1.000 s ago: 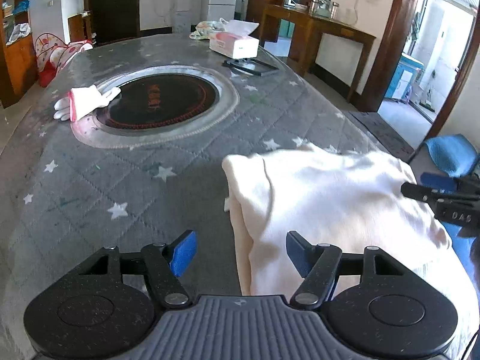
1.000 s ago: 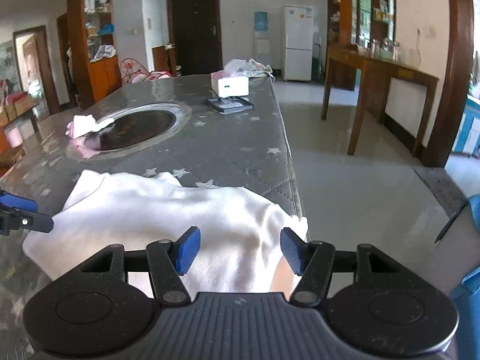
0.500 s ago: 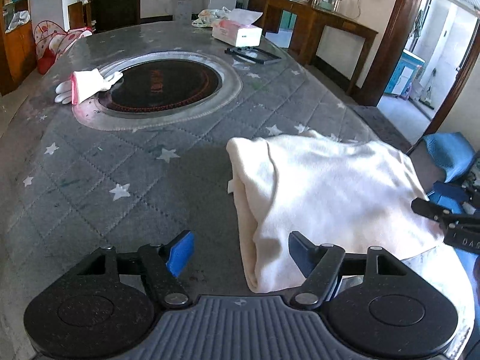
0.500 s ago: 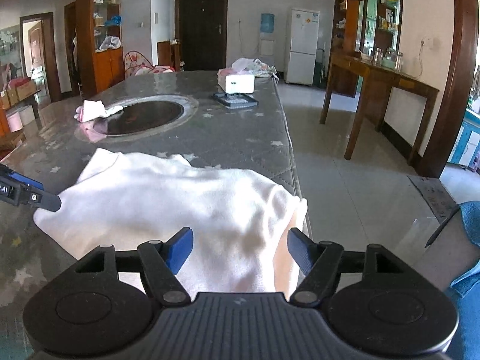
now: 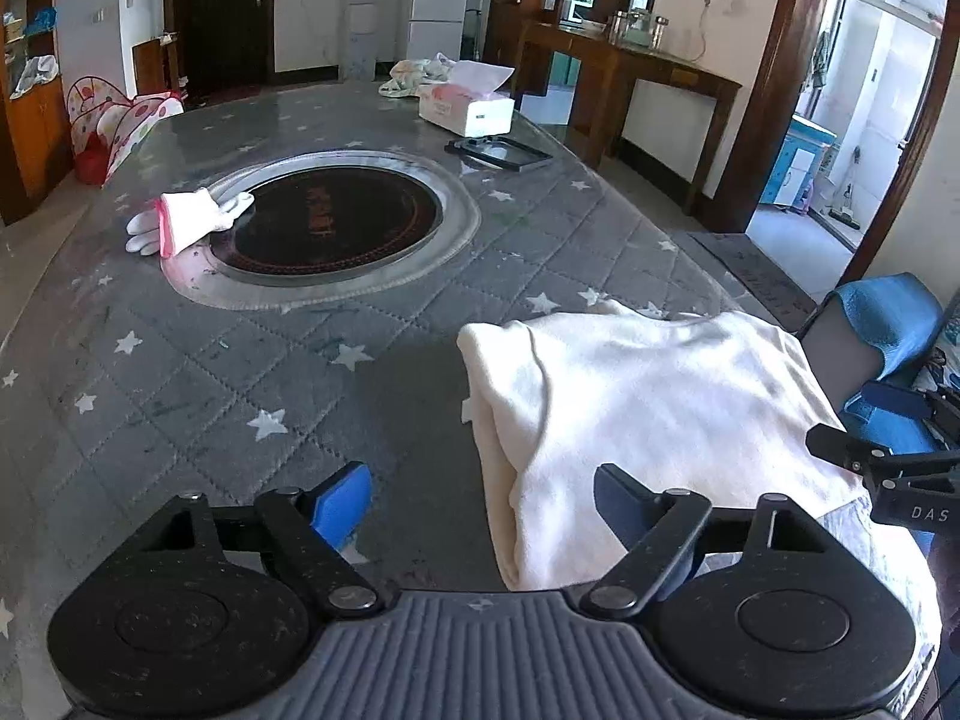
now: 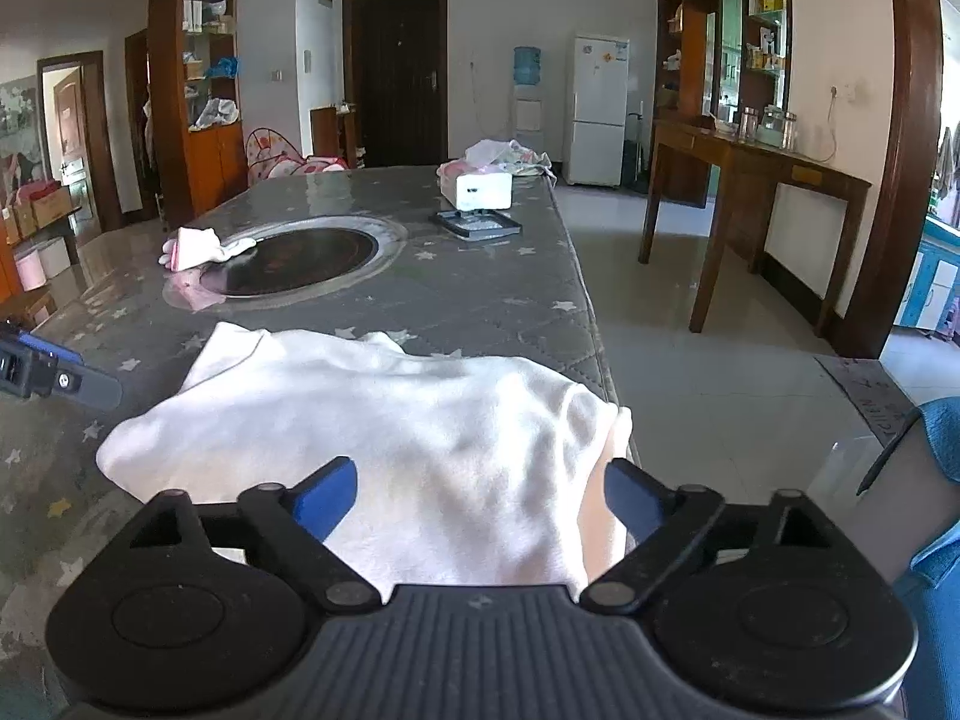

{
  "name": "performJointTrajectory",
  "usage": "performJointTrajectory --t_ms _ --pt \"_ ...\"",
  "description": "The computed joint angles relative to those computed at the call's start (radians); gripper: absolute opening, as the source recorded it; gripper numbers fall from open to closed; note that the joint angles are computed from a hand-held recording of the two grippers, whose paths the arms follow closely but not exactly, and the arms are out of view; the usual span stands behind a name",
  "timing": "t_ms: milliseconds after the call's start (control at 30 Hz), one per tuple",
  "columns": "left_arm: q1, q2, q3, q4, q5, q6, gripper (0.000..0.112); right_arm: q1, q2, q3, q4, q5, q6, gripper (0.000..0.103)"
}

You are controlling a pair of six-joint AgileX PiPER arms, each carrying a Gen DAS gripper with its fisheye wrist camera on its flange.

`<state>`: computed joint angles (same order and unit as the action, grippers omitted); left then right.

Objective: Fold clothes

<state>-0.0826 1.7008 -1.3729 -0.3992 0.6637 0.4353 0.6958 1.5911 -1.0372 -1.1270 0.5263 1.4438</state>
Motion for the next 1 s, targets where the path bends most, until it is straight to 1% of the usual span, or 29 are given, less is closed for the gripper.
performJointTrajectory --t_ms 67,133,400,633,733,867,1000 --pt "-0.002 -0.012 0.023 -0.011 -0.012 0.015 0.085 0.011 -0.003 0.002 -0.015 0.011 0.017 0.099" --pt "-0.003 -0.022 0.044 -0.023 -0.022 0.029 0.085 0.023 -0.007 0.004 -0.031 0.023 0.034 0.103" --pt "-0.01 -0.064 0.12 -0.049 -0.055 0.061 0.089 0.076 -0.012 0.016 -0.074 0.063 0.098 0.103" --pt "-0.024 -0.099 0.183 -0.057 -0.096 0.077 0.098 0.101 -0.015 0.025 -0.084 0.071 0.131 0.103" --pt "-0.029 -0.113 0.208 -0.072 -0.113 0.094 0.103 0.112 -0.013 0.022 -0.062 0.088 0.107 0.103" --pt "-0.035 -0.119 0.224 -0.077 -0.125 0.098 0.103 0.122 -0.015 0.027 -0.042 0.089 0.088 0.103" --pt "-0.048 -0.129 0.241 -0.039 -0.142 0.062 0.103 0.126 -0.012 0.022 -0.011 0.082 0.054 0.103"
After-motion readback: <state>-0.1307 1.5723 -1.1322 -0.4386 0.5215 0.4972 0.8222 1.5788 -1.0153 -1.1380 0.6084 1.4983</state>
